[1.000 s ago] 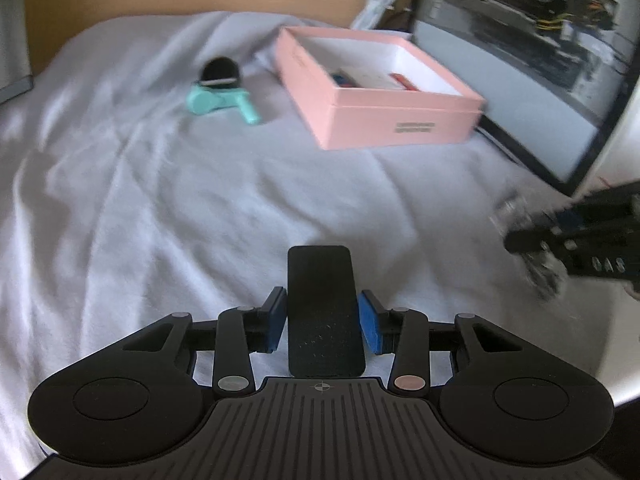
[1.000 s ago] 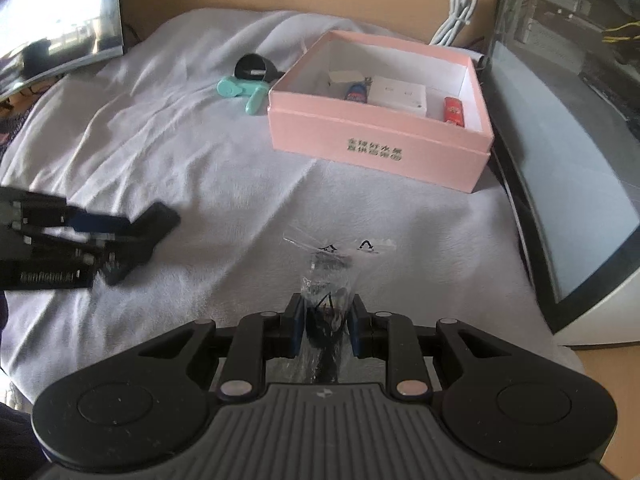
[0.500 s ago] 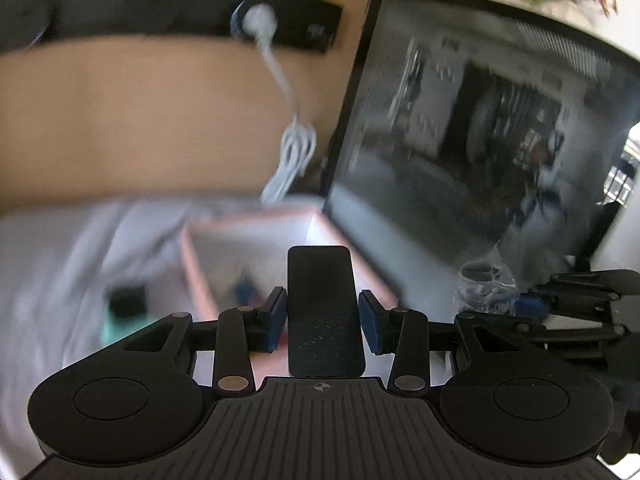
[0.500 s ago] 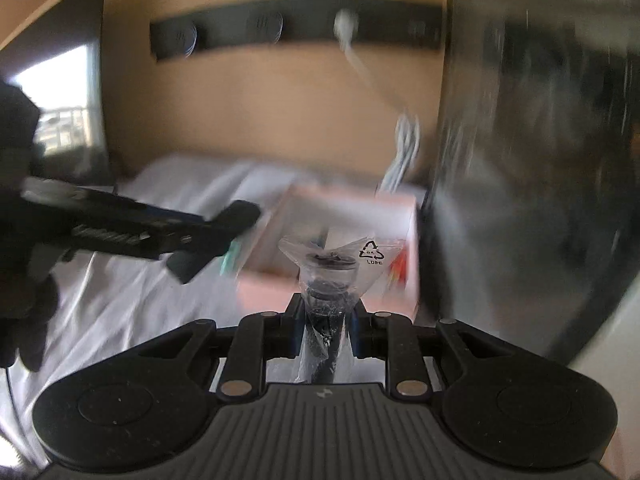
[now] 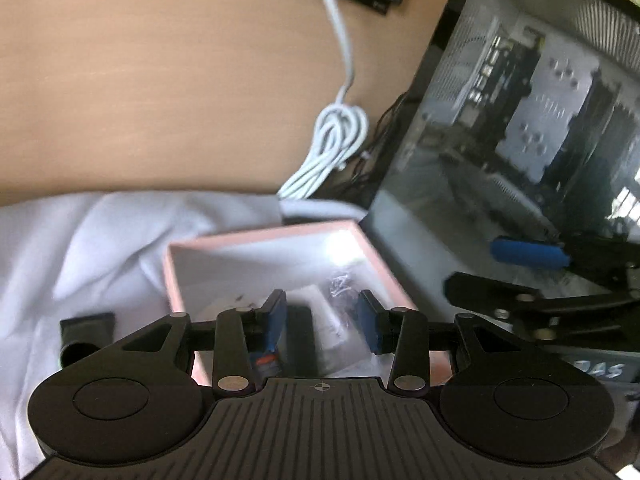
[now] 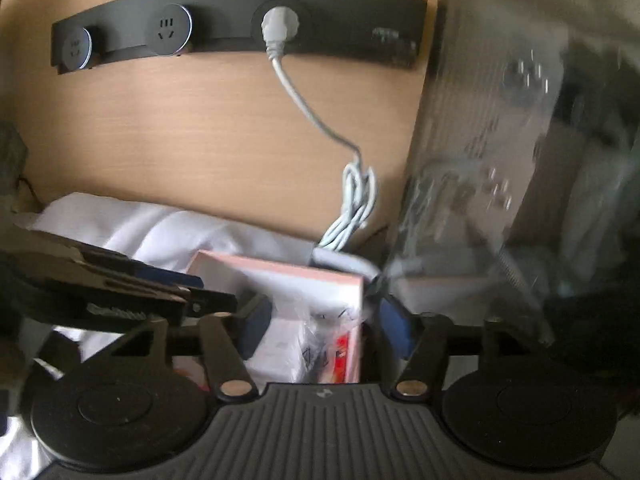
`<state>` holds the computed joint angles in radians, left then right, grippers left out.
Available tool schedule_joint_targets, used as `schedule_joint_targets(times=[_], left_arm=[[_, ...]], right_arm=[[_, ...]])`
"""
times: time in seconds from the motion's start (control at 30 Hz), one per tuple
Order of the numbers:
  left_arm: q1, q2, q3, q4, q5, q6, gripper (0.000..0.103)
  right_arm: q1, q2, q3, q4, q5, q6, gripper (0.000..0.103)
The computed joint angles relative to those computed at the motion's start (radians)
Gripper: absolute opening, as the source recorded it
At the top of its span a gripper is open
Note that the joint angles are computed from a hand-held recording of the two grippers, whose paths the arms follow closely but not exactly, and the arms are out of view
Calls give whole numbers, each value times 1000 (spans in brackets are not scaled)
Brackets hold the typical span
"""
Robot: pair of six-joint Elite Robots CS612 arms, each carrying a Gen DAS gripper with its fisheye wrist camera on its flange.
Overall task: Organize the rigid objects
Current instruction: 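Release the remote and bagged cable into the pink box, then grasp the black cup of the teal holder with the right gripper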
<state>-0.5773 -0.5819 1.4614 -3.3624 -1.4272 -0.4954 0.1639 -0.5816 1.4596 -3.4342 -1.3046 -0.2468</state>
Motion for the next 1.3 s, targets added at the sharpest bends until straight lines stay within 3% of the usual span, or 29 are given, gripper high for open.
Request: schedule_joint_targets(times=[0.13,0.23,0.33,0.4,0.5,0.6,0.77,0.9,0.97,1.03,1.13,1.3], left_arm=[[-5,-8,62,-73,56,-6,43],[-16,-39,161,-151,154,-59,43],[-25,-87,278,-160,233,-183,43],[-26,-119,348,-133,249,-292,43],[-31,-153,444,-136,260,-425,43],[-42,-181,523,-139,278,-505,43],[-59,-204,614,-178,297,-608,43],[-64,-214,651,-177,302,-646,43],[-69,-220,672,-181,315,-663,43],[-71,-223,683,-181,319,-674,43],[-68,-220,684,-181,301,-671,43],[-65,-202,668,-185,252,-651,43]], right_arm=[[2,8,15,26,15,-28,66],[14,18,5,62,17,-58,66],[31,28,-22,105,45,-73,66],[48,34,-50,143,71,-84,66],[71,47,-115,265,150,-69,66],[103,76,-207,417,211,-35,66],[161,172,-412,637,145,49,66],[211,244,-524,650,-45,37,66],[225,259,-544,651,-86,-10,66],[225,256,-537,676,-77,10,65],[217,239,-502,705,-33,25,48],[199,169,-350,667,61,-35,48]])
